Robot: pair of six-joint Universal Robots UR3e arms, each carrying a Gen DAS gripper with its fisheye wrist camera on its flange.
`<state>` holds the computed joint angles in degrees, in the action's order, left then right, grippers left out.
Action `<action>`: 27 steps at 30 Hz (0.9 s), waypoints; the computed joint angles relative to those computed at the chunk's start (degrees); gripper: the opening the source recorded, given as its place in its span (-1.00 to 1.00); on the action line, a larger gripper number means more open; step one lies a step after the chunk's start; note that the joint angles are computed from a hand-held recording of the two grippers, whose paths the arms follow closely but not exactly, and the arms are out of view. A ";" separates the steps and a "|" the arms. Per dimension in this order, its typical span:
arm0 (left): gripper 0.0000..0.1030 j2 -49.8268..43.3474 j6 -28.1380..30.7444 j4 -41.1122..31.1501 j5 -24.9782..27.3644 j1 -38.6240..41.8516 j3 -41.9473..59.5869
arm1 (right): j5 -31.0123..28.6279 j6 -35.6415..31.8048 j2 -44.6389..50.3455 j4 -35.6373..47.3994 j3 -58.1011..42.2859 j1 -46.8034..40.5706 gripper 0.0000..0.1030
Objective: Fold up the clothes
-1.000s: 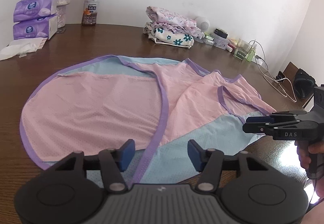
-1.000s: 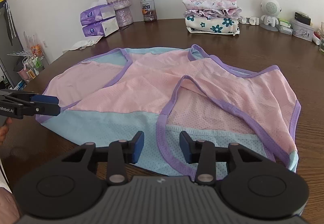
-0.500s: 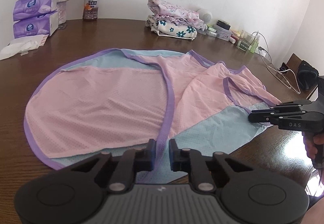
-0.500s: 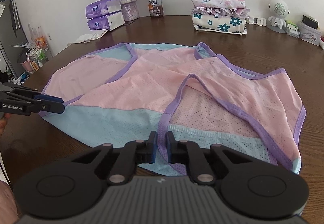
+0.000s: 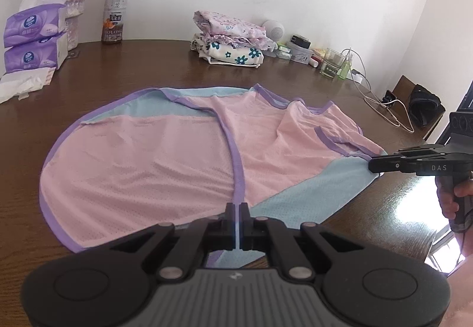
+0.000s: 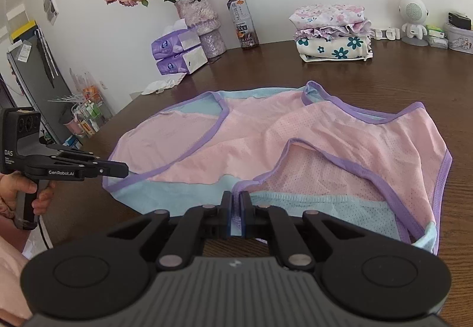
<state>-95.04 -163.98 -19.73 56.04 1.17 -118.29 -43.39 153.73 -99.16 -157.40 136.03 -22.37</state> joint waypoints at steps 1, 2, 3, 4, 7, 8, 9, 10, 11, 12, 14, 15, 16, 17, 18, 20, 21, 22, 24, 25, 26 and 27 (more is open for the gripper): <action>-0.99 0.41 0.78 -1.47 -0.84 0.47 0.09 | 0.88 -1.14 -1.70 2.53 0.43 -1.09 -0.90; -0.99 0.75 1.33 -2.61 -1.32 0.75 0.13 | 1.73 -2.41 -3.46 5.31 0.80 -2.20 -0.90; -0.99 0.81 1.33 -2.83 -1.07 0.61 0.05 | 2.31 -3.75 -4.97 8.06 1.15 -3.11 -0.90; -0.98 0.72 1.29 -2.87 -0.84 0.50 -0.05 | 2.58 -4.92 -6.20 10.37 1.47 -3.69 -0.90; -0.89 0.40 1.15 -2.92 -0.11 0.15 -0.35 | 0.64 -6.21 -8.15 12.09 2.78 -3.44 -0.90; -0.82 0.25 1.02 -2.70 0.23 -0.03 -0.42 | 0.08 -6.06 -8.29 11.77 3.40 -3.26 -0.90; -0.79 0.02 0.81 -2.18 0.62 -0.24 -0.37 | -0.28 -6.01 -8.00 11.43 3.61 -2.95 -0.90; -0.72 -0.28 0.72 -1.94 0.72 -0.29 -0.18 | -0.64 -5.98 -7.73 11.15 3.81 -2.65 -0.90; -0.63 -0.62 0.68 -1.86 0.80 -0.35 0.12 | -1.01 -5.90 -7.40 10.78 4.01 -2.33 -0.89; -0.49 -1.11 0.80 -2.17 1.02 -0.52 0.73 | -1.37 -5.85 -7.09 10.44 4.21 -2.02 -0.88; -0.45 -2.55 1.04 -2.54 2.16 -1.41 2.27 | -1.77 -5.54 -6.37 9.57 4.49 -1.34 -0.81; -0.45 -3.36 1.12 -2.88 2.54 -1.76 3.10 | -1.92 -4.80 -5.83 8.28 4.65 -1.09 -0.78; -0.45 -4.17 1.20 -3.24 2.91 -2.09 3.94 | -2.07 -4.07 -5.29 7.01 4.79 -0.86 -0.78; -0.45 -4.90 1.34 -3.61 3.28 -2.41 4.73 | -2.28 -3.22 -4.69 5.61 4.91 -0.62 -0.78; -0.45 -5.47 1.62 -3.98 3.66 -2.73 5.40 | -2.83 -1.68 -3.71 3.56 4.91 -0.39 -0.78; -0.46 -6.11 2.26 -4.03 4.35 -3.41 6.14 | -3.93 1.18 -1.76 -0.14 4.77 0.07 -0.78; -0.46 -6.23 2.66 -4.05 4.66 -3.69 6.34 | -4.03 1.32 -1.15 -0.01 4.36 0.15 -0.78; -0.46 -6.37 3.07 -4.07 4.98 -3.98 6.57 | -4.14 1.47 -0.53 0.13 3.95 0.23 -0.77; -0.48 -6.70 3.87 -4.37 4.96 -4.21 7.03 | -4.20 1.48 0.57 0.00 3.47 0.45 -0.58; -0.53 -6.89 4.31 -4.66 4.86 -4.27 7.30 | -4.30 1.54 0.98 -0.28 3.27 0.73 -0.49; -0.75 -7.10 4.95 -5.09 5.10 -4.50 7.67 | -4.19 1.67 1.41 -0.73 3.11 0.98 -0.38; -0.91 -7.17 5.84 -5.13 5.83 -4.99 7.85 | -4.08 1.85 1.88 -1.23 2.95 1.23 -0.38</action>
<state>-102.20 -158.14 -24.87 61.87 -3.82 -110.43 -47.48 155.58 -97.28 -158.63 138.98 -21.14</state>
